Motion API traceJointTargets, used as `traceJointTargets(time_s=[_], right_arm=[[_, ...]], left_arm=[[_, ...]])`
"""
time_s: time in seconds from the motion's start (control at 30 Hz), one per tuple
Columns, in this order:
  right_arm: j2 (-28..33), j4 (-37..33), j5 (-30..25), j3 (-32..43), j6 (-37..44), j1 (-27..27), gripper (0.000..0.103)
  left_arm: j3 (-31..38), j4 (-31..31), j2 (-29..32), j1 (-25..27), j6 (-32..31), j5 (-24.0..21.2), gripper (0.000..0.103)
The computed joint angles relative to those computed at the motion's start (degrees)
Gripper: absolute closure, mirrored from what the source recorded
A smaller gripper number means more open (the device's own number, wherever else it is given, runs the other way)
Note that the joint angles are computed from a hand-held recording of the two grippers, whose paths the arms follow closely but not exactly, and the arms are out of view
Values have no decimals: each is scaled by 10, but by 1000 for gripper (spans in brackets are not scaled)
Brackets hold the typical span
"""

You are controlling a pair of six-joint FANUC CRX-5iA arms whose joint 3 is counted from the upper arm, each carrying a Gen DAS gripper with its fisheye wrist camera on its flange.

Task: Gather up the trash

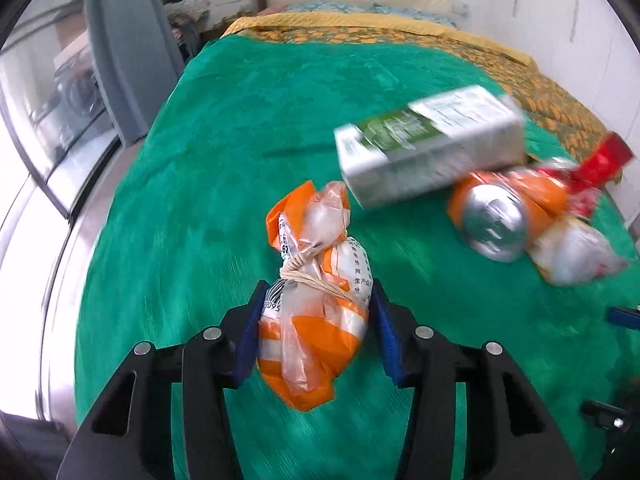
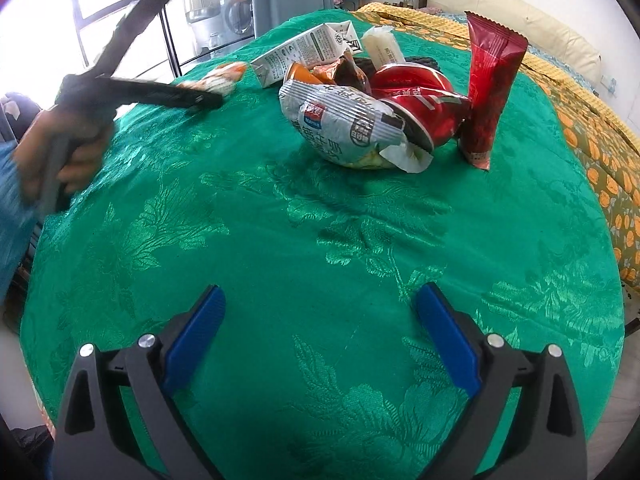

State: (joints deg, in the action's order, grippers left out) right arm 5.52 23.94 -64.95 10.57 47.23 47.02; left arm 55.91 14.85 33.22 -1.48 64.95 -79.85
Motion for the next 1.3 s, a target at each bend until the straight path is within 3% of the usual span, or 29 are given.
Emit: traceJointTargets(time_s=[0.23,0.27,0.3,0.37,0.5,0.67,0.77,0.87,0.9,0.97,1.0,1.03,1.13,1.3], right_arm=[[-6,3,5,-8,-11,1,10],[-8,5,6,-10,-15,1,10],[-9,8,7,-13,-20,2,10],[-13,10,12,-18,-28,0,10],[-33,11,37,-34,-52,-7,10],[-13,31,43,17,-64,-21,10],[34,41,38,80,-26,-25,10],[101,58,-1,154,26,-26,10],[120,67,-13,171,39,-26,13],[136,72,-22,184,52,-29,33],[138,84,-27,179,52,-29,53],[134,93,-24,170,47,-28,63],[95,77,0,126,40,-27,70],[-9,72,33,1,100,10,71]], left_arm=[[-258,9,-177,-8,21,74,53],[-273,12,-187,-9,22,80,51],[-291,2,-202,-13,30,92,41],[-299,-11,-208,-19,33,99,26],[-293,-35,-206,-25,53,96,14],[-291,-48,-205,-29,70,102,11],[-292,-48,-206,-28,72,102,11],[-293,-47,-206,-27,71,102,11],[-293,-47,-206,-27,71,102,11],[-293,-46,-206,-27,71,103,11],[-295,-44,-208,-26,70,102,11],[-296,-44,-209,-25,70,102,11],[-298,-42,-210,-24,67,103,11],[-298,-43,-210,-24,68,103,11]])
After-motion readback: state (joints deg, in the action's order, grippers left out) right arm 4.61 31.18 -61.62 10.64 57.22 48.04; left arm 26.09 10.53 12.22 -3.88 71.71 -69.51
